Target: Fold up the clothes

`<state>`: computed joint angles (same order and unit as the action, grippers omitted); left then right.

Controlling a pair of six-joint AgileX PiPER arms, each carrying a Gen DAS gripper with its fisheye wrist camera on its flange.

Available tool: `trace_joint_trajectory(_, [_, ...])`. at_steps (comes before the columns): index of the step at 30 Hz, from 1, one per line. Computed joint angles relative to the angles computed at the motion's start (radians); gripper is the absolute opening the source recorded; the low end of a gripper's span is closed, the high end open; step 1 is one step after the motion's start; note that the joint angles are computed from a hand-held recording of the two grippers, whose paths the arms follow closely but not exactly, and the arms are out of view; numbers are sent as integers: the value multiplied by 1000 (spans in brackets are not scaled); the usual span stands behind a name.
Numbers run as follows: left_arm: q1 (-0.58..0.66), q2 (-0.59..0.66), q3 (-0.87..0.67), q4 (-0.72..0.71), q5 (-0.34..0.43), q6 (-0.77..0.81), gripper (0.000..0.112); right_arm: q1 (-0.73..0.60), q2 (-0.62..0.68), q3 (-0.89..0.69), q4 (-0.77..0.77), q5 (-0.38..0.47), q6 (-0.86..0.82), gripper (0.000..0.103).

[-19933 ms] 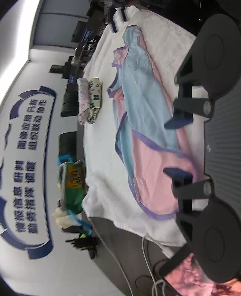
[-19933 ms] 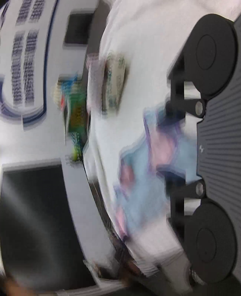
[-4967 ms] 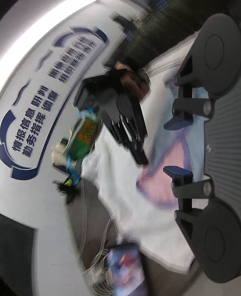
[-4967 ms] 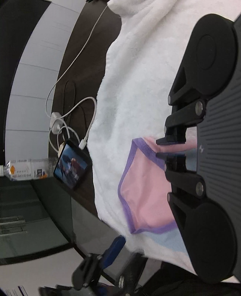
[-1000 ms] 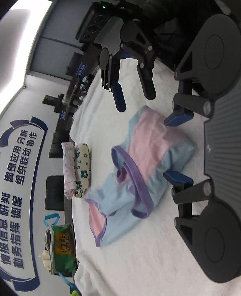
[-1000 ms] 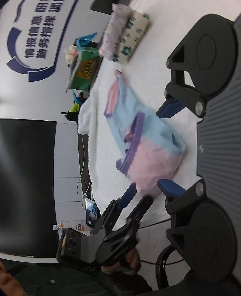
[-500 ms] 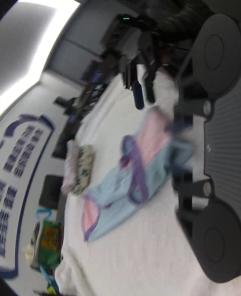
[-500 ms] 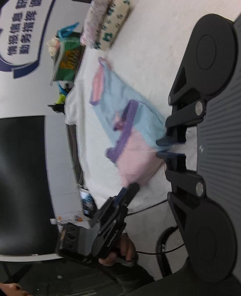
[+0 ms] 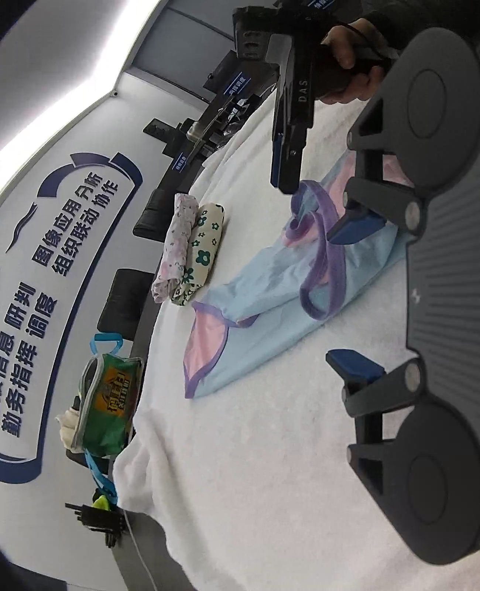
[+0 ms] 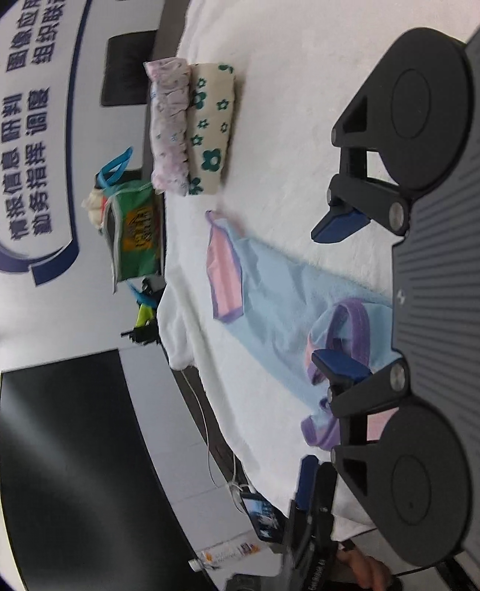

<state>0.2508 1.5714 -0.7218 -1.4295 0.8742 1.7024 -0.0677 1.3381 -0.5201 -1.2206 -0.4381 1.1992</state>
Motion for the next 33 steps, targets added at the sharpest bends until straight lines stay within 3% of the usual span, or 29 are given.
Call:
trace_joint_trajectory(3, [-37, 25, -26, -3, -19, -26, 57, 4, 22, -26, -65, -7, 99, 59])
trace_joint_trajectory(5, [-63, 36, -50, 24, -35, -75, 45, 19, 29, -35, -90, -9, 120, 56])
trace_joint_trajectory(7, [-73, 49, -73, 60, -21, -115, 25, 49, 25, -42, -137, 13, 152, 43])
trace_joint_trajectory(9, [-85, 52, -75, 56, -11, -106, 13, 67, 24, -50, -212, 20, 211, 37])
trace_joint_trajectory(10, [-92, 53, -74, 51, -8, -98, 6, 72, 25, -55, -252, 18, 244, 24])
trace_joint_trajectory(12, [-98, 57, -72, 5, 10, -65, 3, 81, 32, -66, -325, 13, 309, 6])
trace_joint_trajectory(13, [-96, 63, -78, -19, 28, -53, 3, 87, 33, -72, -345, 15, 328, 2])
trace_joint_trajectory(16, [-114, 88, -120, -91, 28, -41, 3, 94, 21, -75, -250, -7, 215, 2])
trace_joint_trajectory(20, [-209, 149, -193, -85, -122, -100, 5, 121, 77, -132, -43, 55, 59, 2])
trace_joint_trajectory(23, [-247, 160, -191, -65, -222, -170, 31, 123, 188, -215, -117, 66, 135, 4])
trace_joint_trajectory(24, [-233, 149, -176, -71, -213, -163, 41, 135, 213, -230, -132, 86, 146, 5])
trace_joint_trajectory(26, [-176, 124, -140, -87, -143, -111, 49, 151, 252, -249, -142, 116, 146, 7])
trace_joint_trajectory(27, [-138, 106, -117, -89, -100, -79, 55, 142, 238, -232, -100, 107, 91, 15])
trace_joint_trajectory(28, [-101, 88, -97, -82, -63, -49, 63, 127, 212, -211, -66, 98, 46, 34])
trace_joint_trajectory(30, [-20, 59, -70, -17, 31, 1, 66, 84, 136, -149, 44, 64, -100, 52])
trace_joint_trajectory(33, [44, 45, -47, 69, 161, 66, 66, -45, -6, -48, -43, -81, -160, 52])
